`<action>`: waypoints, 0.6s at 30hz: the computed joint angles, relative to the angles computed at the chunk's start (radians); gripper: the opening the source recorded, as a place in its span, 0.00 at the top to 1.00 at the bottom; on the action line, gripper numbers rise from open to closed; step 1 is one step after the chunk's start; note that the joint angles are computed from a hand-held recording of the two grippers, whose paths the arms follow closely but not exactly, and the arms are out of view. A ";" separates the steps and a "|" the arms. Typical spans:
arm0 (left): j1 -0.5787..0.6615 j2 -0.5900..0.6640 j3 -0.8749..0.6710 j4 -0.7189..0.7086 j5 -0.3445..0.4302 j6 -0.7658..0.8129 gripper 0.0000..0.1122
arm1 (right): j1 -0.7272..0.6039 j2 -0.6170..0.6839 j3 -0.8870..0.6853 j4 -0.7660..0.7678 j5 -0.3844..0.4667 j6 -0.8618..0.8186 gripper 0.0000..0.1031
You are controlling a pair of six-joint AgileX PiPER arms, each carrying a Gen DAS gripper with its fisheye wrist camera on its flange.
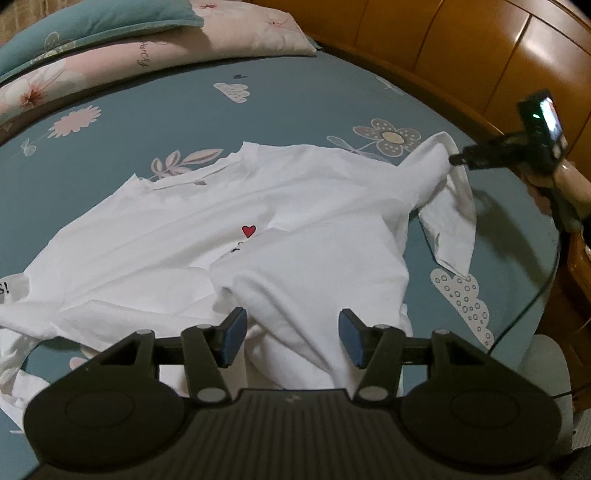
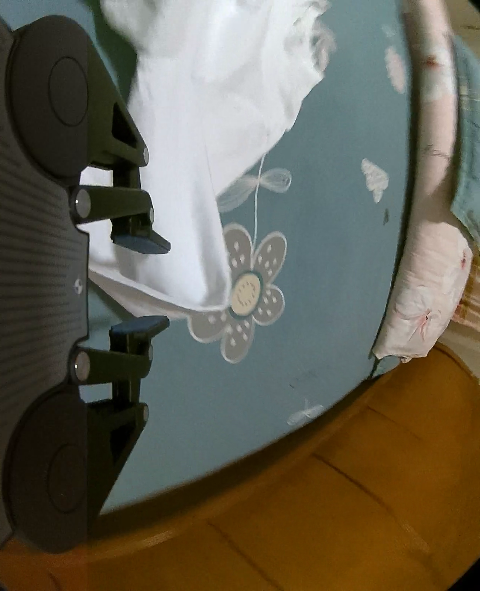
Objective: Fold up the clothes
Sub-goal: 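Pull the sleeve outward with the right tool to spread the T-shirt flat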
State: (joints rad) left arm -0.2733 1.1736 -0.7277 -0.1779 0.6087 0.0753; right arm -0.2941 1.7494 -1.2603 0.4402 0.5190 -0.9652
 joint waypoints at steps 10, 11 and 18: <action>-0.058 -0.013 0.028 0.013 -0.010 -0.067 0.50 | -0.212 0.050 0.094 0.281 0.221 -0.092 0.56; -0.067 -0.014 0.028 0.024 -0.007 -0.083 0.50 | -0.219 0.065 0.096 0.312 0.231 -0.109 0.56; -0.114 -0.004 0.015 0.099 0.007 -0.181 0.50 | -0.213 0.035 0.178 0.392 0.186 -0.271 0.99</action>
State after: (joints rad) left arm -0.3877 1.1698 -0.7125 -0.0792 0.6156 -0.1060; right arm -0.5071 1.7840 -1.0825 0.8325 0.7048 -1.2363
